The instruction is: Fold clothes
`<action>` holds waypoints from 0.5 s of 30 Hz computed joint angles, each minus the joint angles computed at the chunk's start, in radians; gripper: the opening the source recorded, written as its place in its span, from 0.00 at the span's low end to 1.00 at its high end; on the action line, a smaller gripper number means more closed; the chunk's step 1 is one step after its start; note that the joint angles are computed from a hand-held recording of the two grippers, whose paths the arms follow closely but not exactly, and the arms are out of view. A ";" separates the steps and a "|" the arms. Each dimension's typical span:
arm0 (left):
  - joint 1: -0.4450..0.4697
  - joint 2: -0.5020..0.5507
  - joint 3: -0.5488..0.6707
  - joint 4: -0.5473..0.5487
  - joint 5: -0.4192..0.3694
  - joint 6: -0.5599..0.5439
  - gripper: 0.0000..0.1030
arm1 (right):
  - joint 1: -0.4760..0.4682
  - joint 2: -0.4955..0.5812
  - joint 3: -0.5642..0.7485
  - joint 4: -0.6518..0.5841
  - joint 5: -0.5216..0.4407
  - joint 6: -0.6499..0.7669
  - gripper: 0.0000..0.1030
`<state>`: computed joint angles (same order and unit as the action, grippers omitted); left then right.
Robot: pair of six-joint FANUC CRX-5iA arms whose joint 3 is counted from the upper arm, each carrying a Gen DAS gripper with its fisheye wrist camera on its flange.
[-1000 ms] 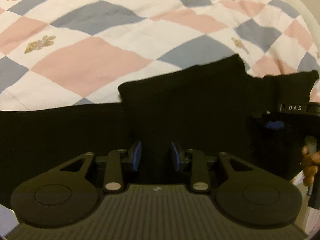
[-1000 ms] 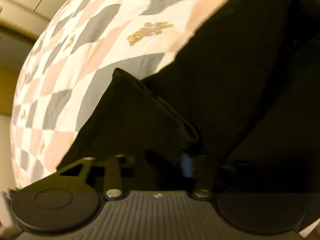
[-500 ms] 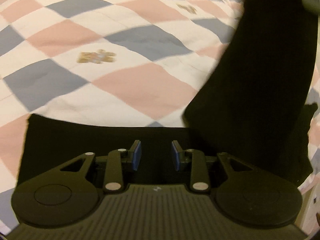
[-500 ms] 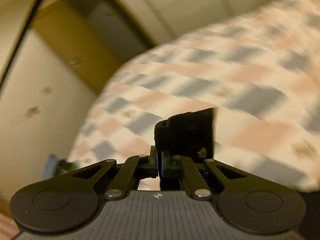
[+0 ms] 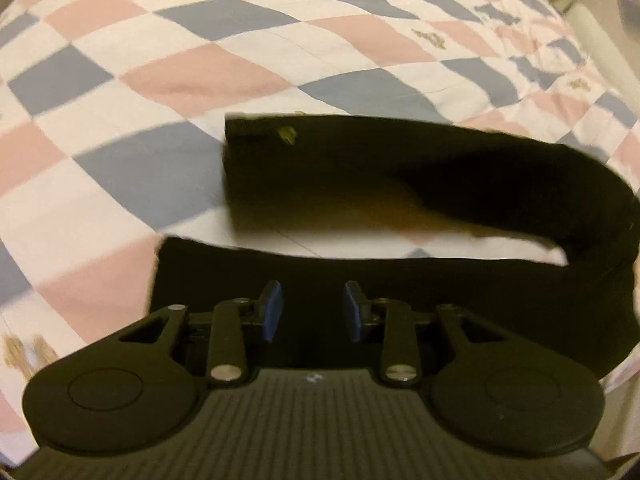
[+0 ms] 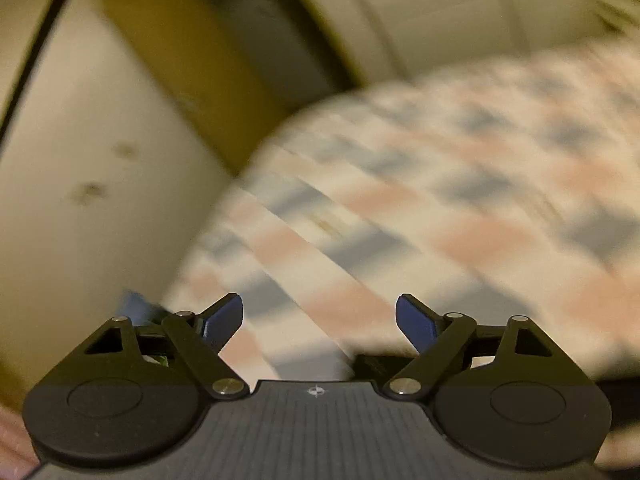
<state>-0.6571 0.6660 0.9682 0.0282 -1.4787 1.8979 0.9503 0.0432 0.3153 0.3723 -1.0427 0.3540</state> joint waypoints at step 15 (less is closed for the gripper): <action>-0.058 0.019 -0.052 -0.177 0.177 -0.728 0.67 | 0.257 -0.305 -0.419 -0.106 -0.488 -0.988 0.83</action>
<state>-0.7147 0.6854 0.9159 -0.1488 -1.3022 1.1695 1.2072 -0.2614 -0.1039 0.2664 -1.5305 -0.6341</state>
